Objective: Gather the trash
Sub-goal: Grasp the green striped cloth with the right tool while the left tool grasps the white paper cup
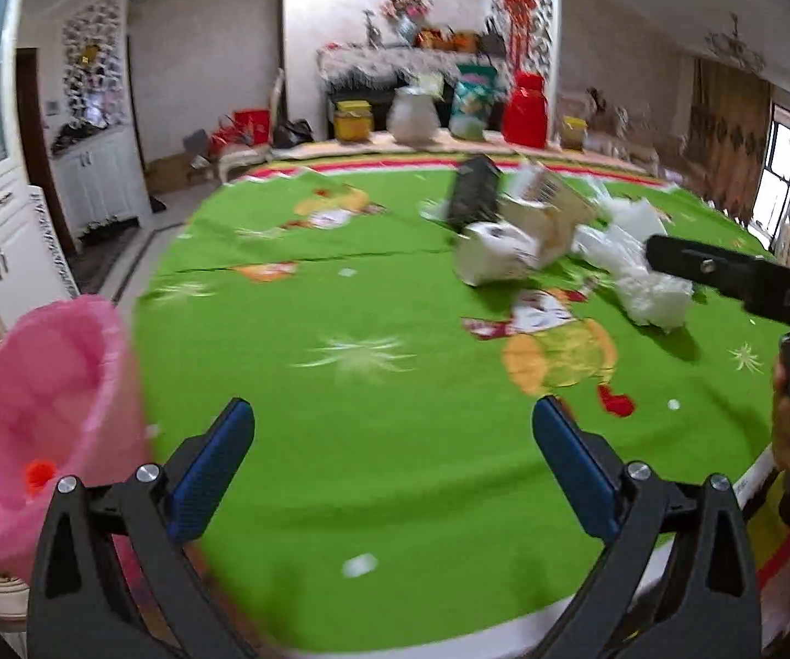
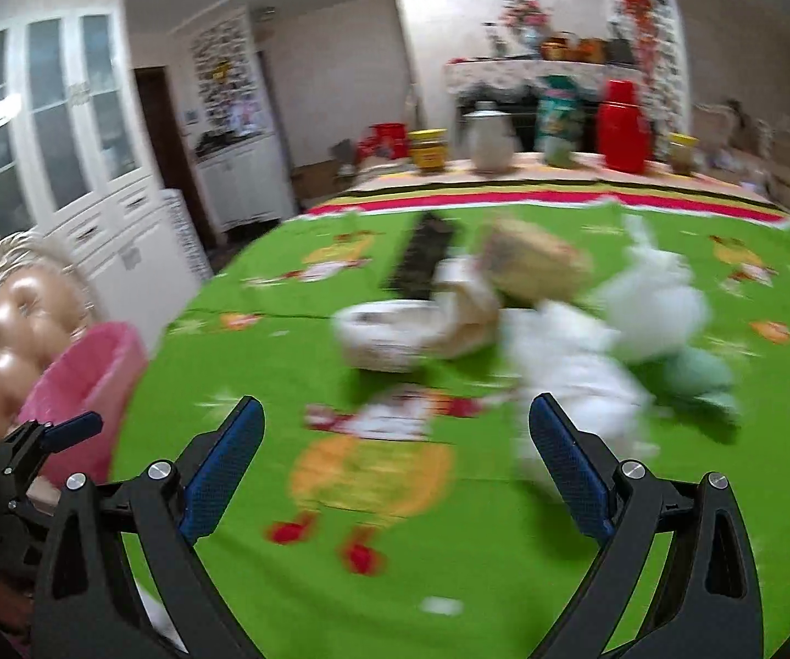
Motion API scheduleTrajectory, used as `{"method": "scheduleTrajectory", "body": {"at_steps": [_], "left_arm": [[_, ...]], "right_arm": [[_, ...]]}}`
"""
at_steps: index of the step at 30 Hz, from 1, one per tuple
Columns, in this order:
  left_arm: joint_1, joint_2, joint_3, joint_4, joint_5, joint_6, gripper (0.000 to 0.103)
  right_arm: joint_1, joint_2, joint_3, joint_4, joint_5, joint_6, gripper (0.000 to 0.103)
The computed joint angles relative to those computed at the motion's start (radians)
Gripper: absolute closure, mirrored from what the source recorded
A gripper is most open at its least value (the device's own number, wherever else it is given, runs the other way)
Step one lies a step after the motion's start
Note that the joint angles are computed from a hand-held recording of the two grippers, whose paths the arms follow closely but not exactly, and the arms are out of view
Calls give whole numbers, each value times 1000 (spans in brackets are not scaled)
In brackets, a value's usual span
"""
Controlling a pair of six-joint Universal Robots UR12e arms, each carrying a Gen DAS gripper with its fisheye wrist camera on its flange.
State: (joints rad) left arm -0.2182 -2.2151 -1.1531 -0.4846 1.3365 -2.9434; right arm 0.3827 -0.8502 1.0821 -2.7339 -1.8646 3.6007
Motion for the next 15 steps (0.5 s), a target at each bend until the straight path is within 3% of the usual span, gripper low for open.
{"method": "scheduleTrajectory", "body": {"at_steps": [5, 8, 15], "left_arm": [[-42, -73, 133, -72, -3, -4, 5], [-62, -128, 235, -149, 6, -29, 5], [-98, -308, 568, -370, 87, -88, 5]], "right_arm": [[-39, -66, 109, 23, -73, 61, 11], [-69, -95, 141, 102, -106, 99, 11], [-131, -103, 146, 250, -59, 70, 11]]}}
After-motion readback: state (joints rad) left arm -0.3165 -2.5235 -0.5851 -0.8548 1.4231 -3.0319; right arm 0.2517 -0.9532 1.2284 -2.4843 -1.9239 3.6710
